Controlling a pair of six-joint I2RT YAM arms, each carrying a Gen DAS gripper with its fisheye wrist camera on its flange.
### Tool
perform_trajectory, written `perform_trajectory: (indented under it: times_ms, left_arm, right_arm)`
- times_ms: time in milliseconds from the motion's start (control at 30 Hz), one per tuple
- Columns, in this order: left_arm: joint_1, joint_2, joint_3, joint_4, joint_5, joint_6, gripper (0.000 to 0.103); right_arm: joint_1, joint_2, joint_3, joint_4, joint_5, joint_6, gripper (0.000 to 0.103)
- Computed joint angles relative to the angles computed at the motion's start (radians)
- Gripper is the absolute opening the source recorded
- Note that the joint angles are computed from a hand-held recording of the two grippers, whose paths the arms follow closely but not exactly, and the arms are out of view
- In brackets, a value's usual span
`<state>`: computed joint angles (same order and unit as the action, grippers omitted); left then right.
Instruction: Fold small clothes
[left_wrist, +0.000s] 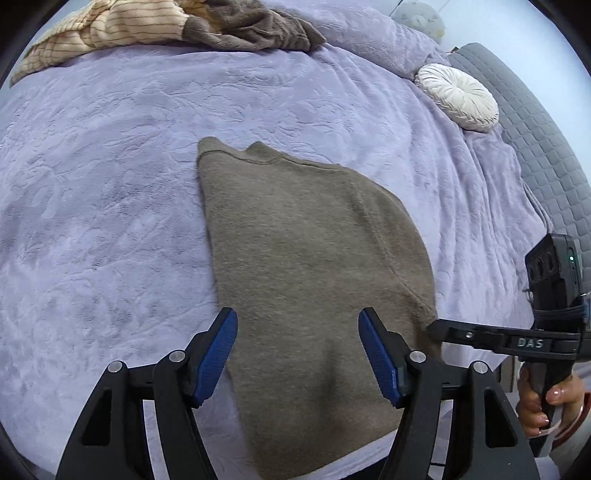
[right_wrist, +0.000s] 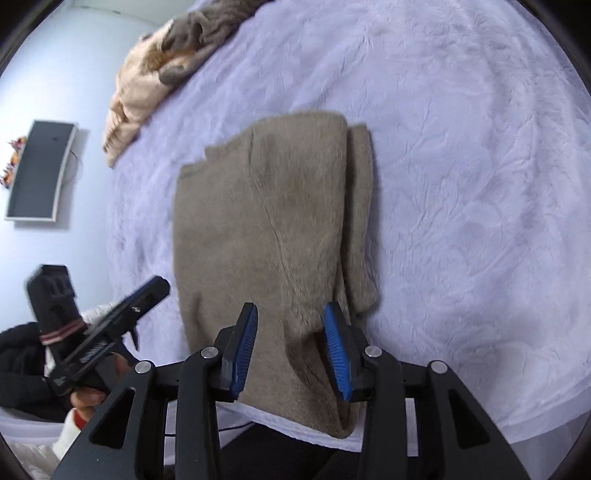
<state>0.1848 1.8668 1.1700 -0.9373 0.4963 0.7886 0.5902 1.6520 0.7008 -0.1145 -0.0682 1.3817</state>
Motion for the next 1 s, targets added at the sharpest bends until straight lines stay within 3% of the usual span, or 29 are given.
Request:
perform_trajectory:
  times_ms: [33,200,400,533,1000]
  left_arm:
    - [-0.002,-0.013,-0.023,0.005,-0.001,0.018,0.069]
    - [-0.009,-0.034,-0.126,0.093,-0.061,0.054,0.069]
    - [-0.018,-0.010,-0.131,0.133,-0.115,0.021,0.069]
    - [0.014,0.056,-0.099,0.094,-0.144,-0.006,0.069]
    - [0.059,0.058,-0.154,0.095,-0.191,0.039,0.069]
  right_arm:
    - [0.011,0.023,0.018,-0.016,0.001,-0.001,0.014]
    - [0.044,0.072,0.119,-0.209,0.085,-0.026,0.013]
    - [0.057,0.154,0.058,-0.135,0.067,-0.020,0.013]
    - [0.077,0.169,0.093,-0.180,0.096,-0.004,0.013]
    - [0.141,0.163,0.178,-0.335,0.135,0.092,0.015]
